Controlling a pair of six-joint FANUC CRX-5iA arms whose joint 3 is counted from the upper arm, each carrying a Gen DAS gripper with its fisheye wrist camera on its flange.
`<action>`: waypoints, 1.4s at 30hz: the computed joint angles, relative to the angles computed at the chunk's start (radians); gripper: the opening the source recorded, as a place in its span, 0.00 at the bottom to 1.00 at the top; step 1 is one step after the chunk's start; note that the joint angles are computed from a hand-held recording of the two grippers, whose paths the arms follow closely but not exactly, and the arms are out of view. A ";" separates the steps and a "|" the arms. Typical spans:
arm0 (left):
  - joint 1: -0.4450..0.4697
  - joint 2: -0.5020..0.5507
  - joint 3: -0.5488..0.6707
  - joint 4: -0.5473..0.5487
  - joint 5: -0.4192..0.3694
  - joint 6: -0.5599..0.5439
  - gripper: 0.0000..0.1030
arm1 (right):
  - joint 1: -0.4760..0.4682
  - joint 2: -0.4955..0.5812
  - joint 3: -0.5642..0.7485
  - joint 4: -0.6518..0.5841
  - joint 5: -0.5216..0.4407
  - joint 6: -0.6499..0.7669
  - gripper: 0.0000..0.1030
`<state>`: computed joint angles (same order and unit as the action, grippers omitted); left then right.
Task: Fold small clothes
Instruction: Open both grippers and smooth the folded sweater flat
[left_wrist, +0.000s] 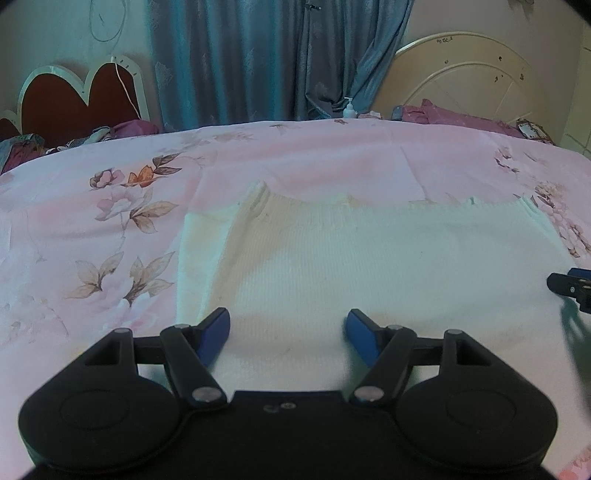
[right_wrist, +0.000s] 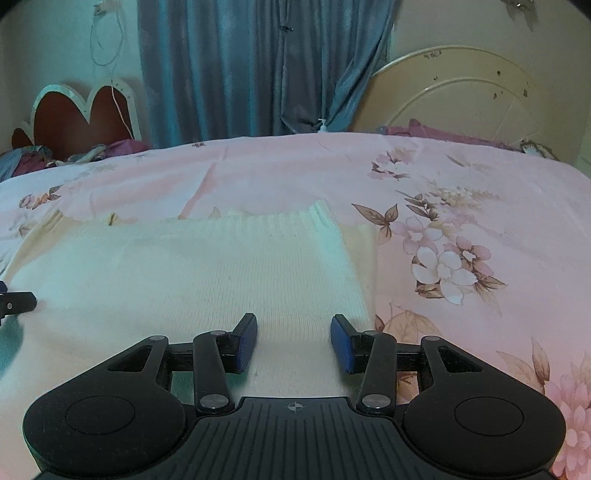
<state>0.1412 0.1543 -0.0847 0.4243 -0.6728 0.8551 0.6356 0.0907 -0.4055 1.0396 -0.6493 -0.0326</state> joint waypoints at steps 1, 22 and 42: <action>0.002 -0.009 -0.007 0.003 0.003 -0.007 0.66 | 0.002 -0.003 0.003 -0.009 -0.004 0.006 0.42; 0.086 -0.084 -0.138 0.152 -0.071 -0.222 0.72 | 0.207 -0.001 0.063 -0.111 -0.159 -0.033 0.42; 0.053 -0.168 -0.078 -0.141 -0.176 0.201 0.76 | 0.191 -0.063 -0.043 -0.096 -0.029 0.052 0.46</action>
<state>0.1944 -0.0141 -0.1629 0.2832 -0.8486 1.0559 0.8262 0.0280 -0.4486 0.9439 -0.6787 0.0191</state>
